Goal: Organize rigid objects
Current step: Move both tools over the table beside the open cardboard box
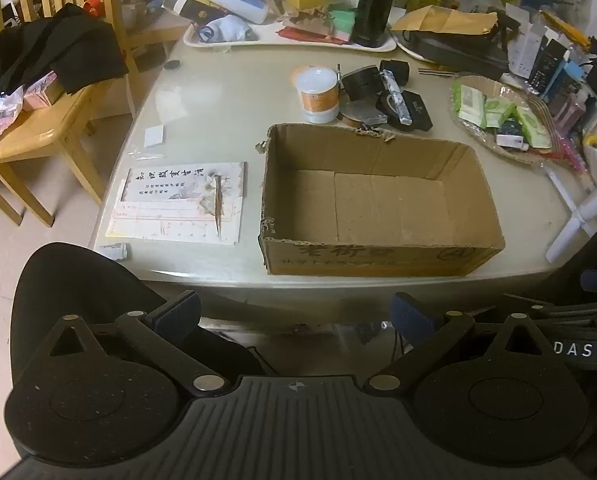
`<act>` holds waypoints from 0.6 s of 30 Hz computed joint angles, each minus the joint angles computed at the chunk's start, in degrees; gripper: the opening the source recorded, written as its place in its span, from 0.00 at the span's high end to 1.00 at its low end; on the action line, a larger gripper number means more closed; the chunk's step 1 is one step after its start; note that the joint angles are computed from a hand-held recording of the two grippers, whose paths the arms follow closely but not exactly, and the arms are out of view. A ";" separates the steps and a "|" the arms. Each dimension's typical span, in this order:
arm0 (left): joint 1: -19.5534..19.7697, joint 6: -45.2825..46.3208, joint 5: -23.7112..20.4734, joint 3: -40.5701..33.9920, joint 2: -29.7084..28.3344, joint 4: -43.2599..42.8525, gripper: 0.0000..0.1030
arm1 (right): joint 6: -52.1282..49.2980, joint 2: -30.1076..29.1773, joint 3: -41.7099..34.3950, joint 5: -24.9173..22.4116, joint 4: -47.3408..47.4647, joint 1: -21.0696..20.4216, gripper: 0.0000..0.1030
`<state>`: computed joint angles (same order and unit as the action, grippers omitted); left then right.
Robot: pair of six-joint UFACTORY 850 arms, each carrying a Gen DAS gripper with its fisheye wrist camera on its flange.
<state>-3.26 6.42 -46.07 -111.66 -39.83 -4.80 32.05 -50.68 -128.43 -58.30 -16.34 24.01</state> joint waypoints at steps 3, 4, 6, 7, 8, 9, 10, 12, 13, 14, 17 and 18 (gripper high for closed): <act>-0.05 -0.07 0.04 0.02 0.03 0.11 0.00 | -0.12 -0.17 -0.31 -0.22 0.20 -0.02 0.00; 0.04 0.04 0.04 0.03 0.02 -0.25 0.00 | -0.14 -0.20 -0.36 -0.25 0.22 -0.01 0.00; 0.06 0.15 0.05 0.07 0.05 -0.26 0.00 | -0.22 -0.28 -0.49 -0.33 0.32 -0.02 0.00; 0.01 -0.11 -0.05 -0.02 -0.01 -0.09 0.00 | -0.22 -0.31 -0.53 -0.34 0.34 -0.02 0.00; 0.01 -0.13 -0.10 -0.05 -0.02 -0.05 0.00 | -0.22 -0.31 -0.53 -0.34 0.34 -0.02 0.00; 0.02 -0.10 -0.11 -0.06 -0.02 -0.05 0.00 | -0.24 -0.35 -0.61 -0.42 0.35 -0.02 0.00; -0.01 -0.18 -0.06 -0.05 -0.02 0.02 0.00 | -0.24 -0.35 -0.61 -0.42 0.35 -0.02 0.00; -0.01 -0.12 -0.03 -0.03 0.01 0.04 0.00 | -0.22 -0.33 -0.55 -0.38 0.34 -0.02 0.00; 0.00 -0.04 0.01 0.00 0.03 -0.01 0.00 | -0.20 -0.31 -0.50 -0.37 0.33 -0.02 0.00; 0.01 0.05 0.05 0.02 0.05 -0.04 0.00 | -0.24 -0.30 -0.50 -0.38 0.38 -0.03 0.00; 0.11 0.09 0.25 0.24 0.08 -0.01 0.00 | -0.23 -0.26 -0.40 -0.33 0.36 -0.04 0.00; 0.11 0.09 0.25 0.24 0.08 -0.01 0.00 | -0.23 -0.26 -0.40 -0.33 0.36 -0.04 0.00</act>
<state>-3.15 6.50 -45.82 -111.42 -39.75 -4.80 31.82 -50.93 -128.83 -58.63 -15.98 23.98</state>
